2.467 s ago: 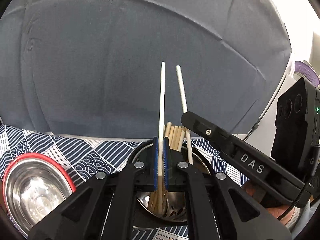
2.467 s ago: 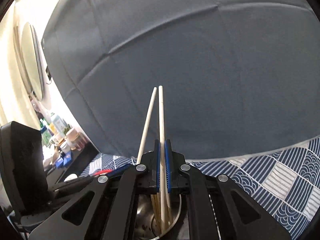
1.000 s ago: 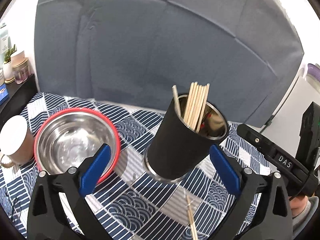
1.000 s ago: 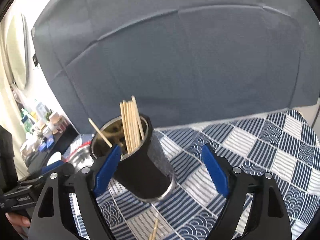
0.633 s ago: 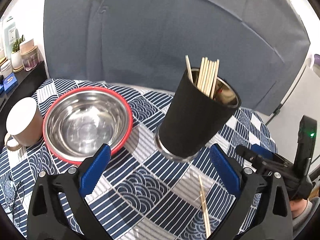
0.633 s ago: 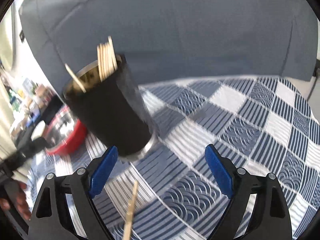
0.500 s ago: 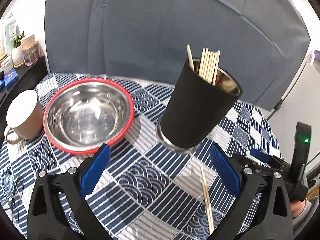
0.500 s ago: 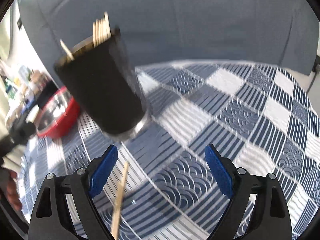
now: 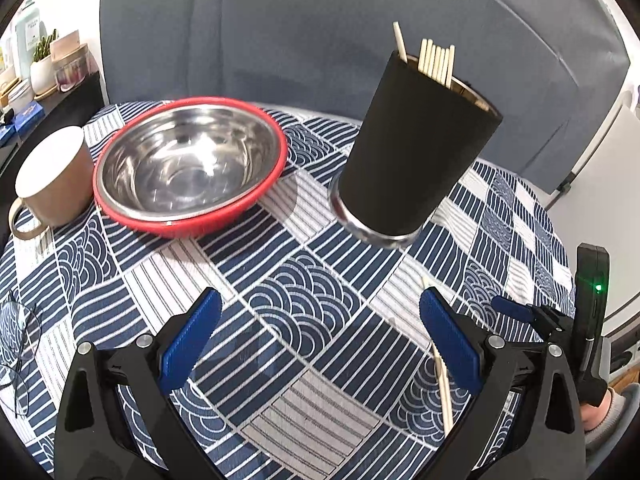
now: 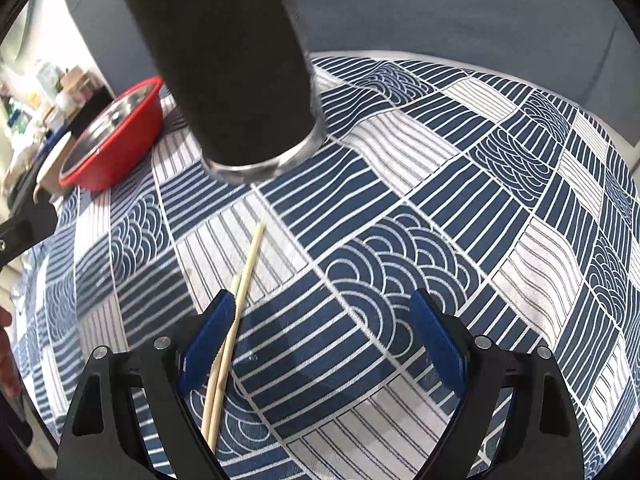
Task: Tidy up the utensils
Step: 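Move both tools back down to the last chopsticks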
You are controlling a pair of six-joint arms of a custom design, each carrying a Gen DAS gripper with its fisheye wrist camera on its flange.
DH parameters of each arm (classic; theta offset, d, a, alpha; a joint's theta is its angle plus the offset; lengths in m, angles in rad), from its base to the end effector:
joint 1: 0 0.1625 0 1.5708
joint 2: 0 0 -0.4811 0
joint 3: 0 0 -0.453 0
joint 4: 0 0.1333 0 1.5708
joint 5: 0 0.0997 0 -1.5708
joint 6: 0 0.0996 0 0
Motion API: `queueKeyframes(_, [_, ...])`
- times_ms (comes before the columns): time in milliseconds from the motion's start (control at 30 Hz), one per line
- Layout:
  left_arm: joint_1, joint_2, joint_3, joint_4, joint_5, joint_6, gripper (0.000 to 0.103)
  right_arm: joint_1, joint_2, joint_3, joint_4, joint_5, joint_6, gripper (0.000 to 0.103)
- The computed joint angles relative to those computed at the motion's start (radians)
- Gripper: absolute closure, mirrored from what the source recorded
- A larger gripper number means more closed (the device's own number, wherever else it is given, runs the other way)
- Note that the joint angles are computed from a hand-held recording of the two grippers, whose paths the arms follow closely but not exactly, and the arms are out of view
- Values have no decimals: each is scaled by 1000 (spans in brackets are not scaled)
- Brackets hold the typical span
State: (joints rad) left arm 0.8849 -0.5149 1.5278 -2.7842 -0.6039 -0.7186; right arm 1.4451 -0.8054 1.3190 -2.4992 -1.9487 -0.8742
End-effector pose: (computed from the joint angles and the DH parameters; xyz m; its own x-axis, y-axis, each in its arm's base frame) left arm -0.3195 -0.7303 -0.0205 -0.8175 -0.3240 -0.4761 0.1096 0.7241 -0.6809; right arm -0.0116 -0.8618 0.2423 -0.6677 -0.5270 0.5258 -0.6194 0.7851 0.0004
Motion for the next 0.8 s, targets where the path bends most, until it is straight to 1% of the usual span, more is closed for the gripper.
queueKeyframes(67, [1,-1,3,18,-6,-12,6,0,-1,7,4,-15,-13,19])
queueKeyframes(200, [5,-5,9,44,-24,-46,6,1,-9,38,-45,-22,-65,19])
queueKeyframes(300, [9,-2,2,67,-37,-68,6,3,-5,33,-41,-33,-47,19])
queueKeyframes(367, [12,4,-6,85,-44,-71,6,6,-6,36,-33,-37,-53,18])
queueKeyframes(467, [12,11,-13,95,-49,-62,6,9,-8,44,-35,-35,-85,18])
queueKeyframes(567, [15,18,-22,103,-65,-65,6,8,-6,33,-15,-40,-64,18])
queueKeyframes(633, [17,22,-28,107,-73,-67,6,10,-3,34,-26,-60,-82,17])
queueKeyframes(667, [17,25,-32,108,-78,-65,6,9,-4,34,-28,-58,-95,17])
queueKeyframes(800, [19,37,-50,133,-94,-59,6,8,-5,29,-17,-65,-97,19])
